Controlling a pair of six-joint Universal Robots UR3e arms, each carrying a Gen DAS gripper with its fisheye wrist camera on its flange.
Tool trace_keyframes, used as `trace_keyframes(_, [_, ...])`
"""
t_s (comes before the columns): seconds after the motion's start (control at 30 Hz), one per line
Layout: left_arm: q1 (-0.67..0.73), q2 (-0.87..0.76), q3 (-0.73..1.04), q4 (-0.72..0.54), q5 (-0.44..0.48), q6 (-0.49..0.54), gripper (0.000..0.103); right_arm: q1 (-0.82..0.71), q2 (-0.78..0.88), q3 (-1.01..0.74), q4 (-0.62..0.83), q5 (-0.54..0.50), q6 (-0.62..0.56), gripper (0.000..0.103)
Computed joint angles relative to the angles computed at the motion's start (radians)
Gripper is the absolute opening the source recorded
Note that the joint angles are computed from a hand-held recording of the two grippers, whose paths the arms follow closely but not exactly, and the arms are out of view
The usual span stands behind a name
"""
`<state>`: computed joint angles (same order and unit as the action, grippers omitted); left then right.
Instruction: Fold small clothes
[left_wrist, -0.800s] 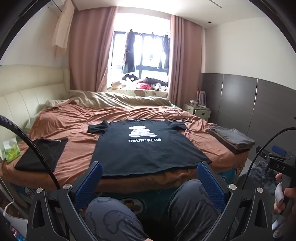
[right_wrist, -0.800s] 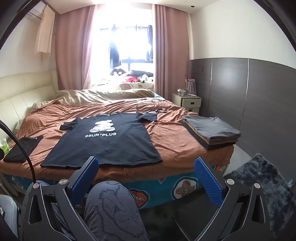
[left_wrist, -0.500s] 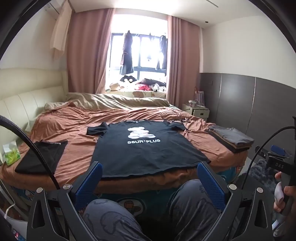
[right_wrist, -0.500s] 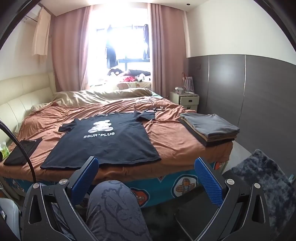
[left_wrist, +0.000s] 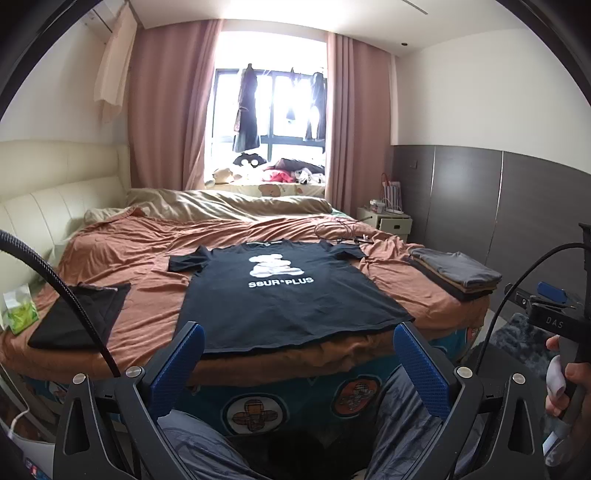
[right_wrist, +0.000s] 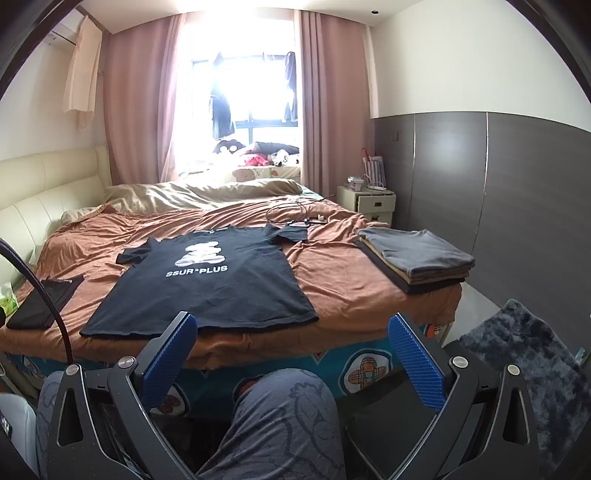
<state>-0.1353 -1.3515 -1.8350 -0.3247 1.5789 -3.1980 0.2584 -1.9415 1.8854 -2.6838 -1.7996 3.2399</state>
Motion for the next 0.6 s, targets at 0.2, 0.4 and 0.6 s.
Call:
trace_keyframes(0.2, [-0.003, 0.001, 0.000, -0.002, -0.003, -0.001, 0.103, -0.007, 0.000, -0.002, 0.003, 0.007, -0.004, 0.103])
trace_keyframes(0.4, [-0.001, 0.010, -0.006, -0.009, -0.009, 0.004, 0.103, -0.003, -0.001, -0.006, 0.012, 0.001, 0.000, 0.103])
trace_keyframes(0.6, [-0.030, -0.008, 0.017, -0.013, 0.022, -0.002, 0.103, -0.006, -0.011, 0.005, 0.004, 0.006, 0.003, 0.103])
